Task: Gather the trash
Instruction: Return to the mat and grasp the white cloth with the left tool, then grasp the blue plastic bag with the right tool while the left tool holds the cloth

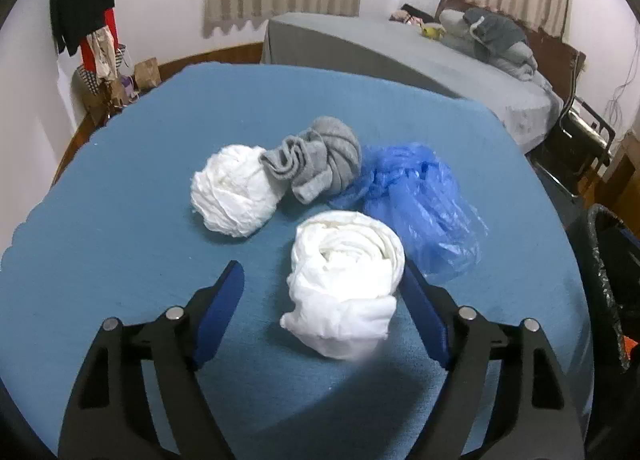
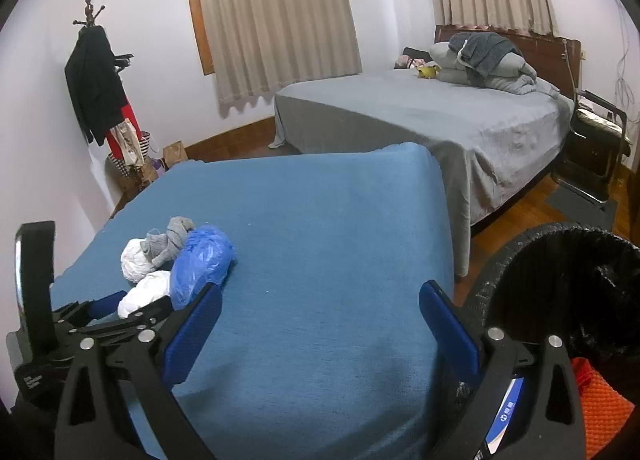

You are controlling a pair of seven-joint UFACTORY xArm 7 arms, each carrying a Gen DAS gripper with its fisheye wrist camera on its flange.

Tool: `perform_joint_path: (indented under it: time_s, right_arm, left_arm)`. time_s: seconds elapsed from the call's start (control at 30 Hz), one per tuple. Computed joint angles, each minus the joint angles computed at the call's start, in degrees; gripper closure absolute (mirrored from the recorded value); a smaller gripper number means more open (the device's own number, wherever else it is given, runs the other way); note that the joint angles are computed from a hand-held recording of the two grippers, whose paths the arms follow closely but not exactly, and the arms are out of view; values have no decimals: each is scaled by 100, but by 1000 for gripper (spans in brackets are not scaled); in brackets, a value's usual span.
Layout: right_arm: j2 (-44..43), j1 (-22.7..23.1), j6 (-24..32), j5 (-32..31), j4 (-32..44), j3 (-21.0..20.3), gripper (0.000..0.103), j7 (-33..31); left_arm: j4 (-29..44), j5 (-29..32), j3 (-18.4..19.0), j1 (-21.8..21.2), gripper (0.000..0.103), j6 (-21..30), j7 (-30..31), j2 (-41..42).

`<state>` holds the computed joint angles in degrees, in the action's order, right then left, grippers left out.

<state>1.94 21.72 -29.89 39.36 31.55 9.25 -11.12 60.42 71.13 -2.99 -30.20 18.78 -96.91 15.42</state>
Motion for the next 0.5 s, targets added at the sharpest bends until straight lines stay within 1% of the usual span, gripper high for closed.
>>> perform_joint_path:
  time_s: [0.03,0.13,0.27,0.3,0.37,0.43,0.5]
  right_arm:
    - [0,4,0,14,1,1,6,-9]
    - [2,-8,33,-31,-2,-5,6,49]
    - [3,4,80,-16,0,-6,6,28]
    - [0,10,85,-9,-2,-3,6,19]
    - [-13,19,83,-3,-12,3,6,4]
    - [-15,29,95,29,-2,12,6,-33]
    - [2,42,103,63,29,18,6,-71]
  left_arm:
    - [4,-96,-19,26,29,-8,105,23]
    - [8,-278,-18,45,38,-76,357,58]
    - [5,-190,46,-47,67,-141,392,55]
    - [-3,-146,61,-62,70,-174,332,50]
    - [-68,54,122,-64,73,-352,44,-8]
    - [-124,392,174,-83,74,-395,-395,-96]
    - [-206,685,126,-28,74,-342,-692,-225]
